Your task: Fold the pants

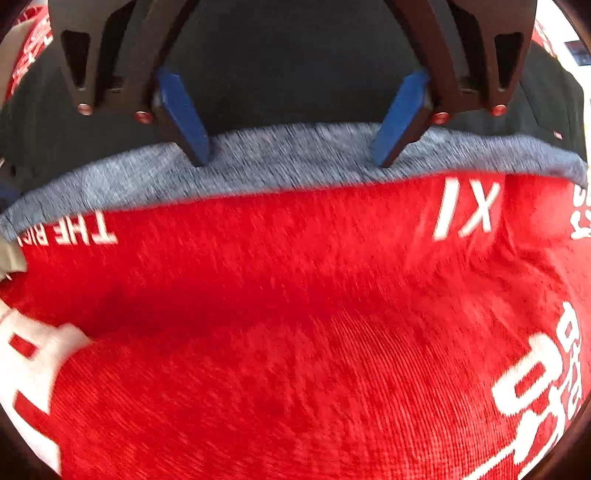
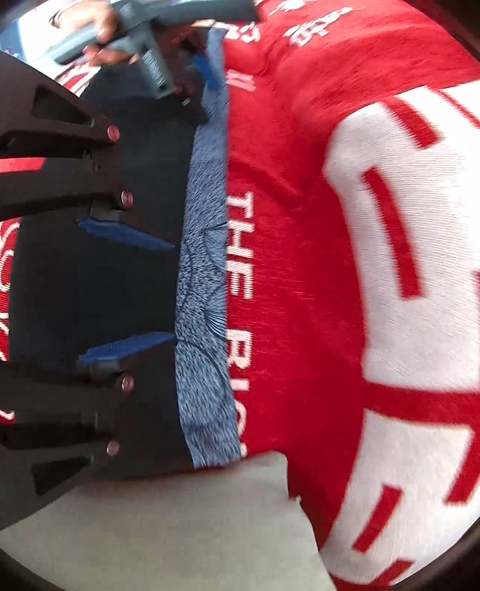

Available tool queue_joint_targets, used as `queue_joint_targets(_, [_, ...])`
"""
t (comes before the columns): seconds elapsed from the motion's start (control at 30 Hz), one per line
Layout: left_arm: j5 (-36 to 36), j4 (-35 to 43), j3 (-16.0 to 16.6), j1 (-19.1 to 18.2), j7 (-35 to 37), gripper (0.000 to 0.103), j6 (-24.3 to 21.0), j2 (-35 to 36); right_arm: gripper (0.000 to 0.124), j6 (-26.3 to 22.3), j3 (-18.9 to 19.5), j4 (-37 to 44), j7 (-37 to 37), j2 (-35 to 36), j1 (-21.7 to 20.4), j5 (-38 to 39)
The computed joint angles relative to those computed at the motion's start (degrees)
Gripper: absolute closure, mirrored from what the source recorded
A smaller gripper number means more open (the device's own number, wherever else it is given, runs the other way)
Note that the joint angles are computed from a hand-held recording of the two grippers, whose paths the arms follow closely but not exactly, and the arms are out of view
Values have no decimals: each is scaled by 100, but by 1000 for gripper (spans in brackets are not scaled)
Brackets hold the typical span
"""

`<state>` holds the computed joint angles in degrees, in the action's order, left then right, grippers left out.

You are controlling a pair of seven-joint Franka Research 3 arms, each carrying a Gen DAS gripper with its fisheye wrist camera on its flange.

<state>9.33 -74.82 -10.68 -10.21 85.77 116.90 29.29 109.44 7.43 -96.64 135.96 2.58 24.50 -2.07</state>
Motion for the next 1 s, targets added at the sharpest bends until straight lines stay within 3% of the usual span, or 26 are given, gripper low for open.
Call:
queue_joint_targets(0.1, [81,521,117,-34,-222,11,-238,325,74,124,-11,-143,147,8,6,-181])
queue_joint_targets(0.17, [94,588,149,24,-283,11,-276,306,73,-164,10,157,276,154,51,-269])
queue_joint_targets(0.33, [46,-501,168,454,134,11,99,-647,70,-203,129,370,558,85,260,-252])
queue_joint_targets(0.47, [152,-1164,360,839,470,11,365,-1194,69,-179,322,546,1021,125,544,-65])
queue_joint_targets(0.67, [709,-954,755,1317,560,11,552,-771,69,-90,444,1469,1674,906,1178,25])
queue_joint_targets(0.77, [1136,-757,907,1436,631,11,701,-393,69,547,420,1520,2045,1149,1440,187])
queue_joint_targets(0.87, [951,-420,835,1589,662,11,729,-56,68,1365,439,1730,2300,1527,1689,405])
queue_joint_targets(1.0, [471,-700,652,1954,1370,11,728,-489,68,2549,436,2012,2529,2156,2070,702])
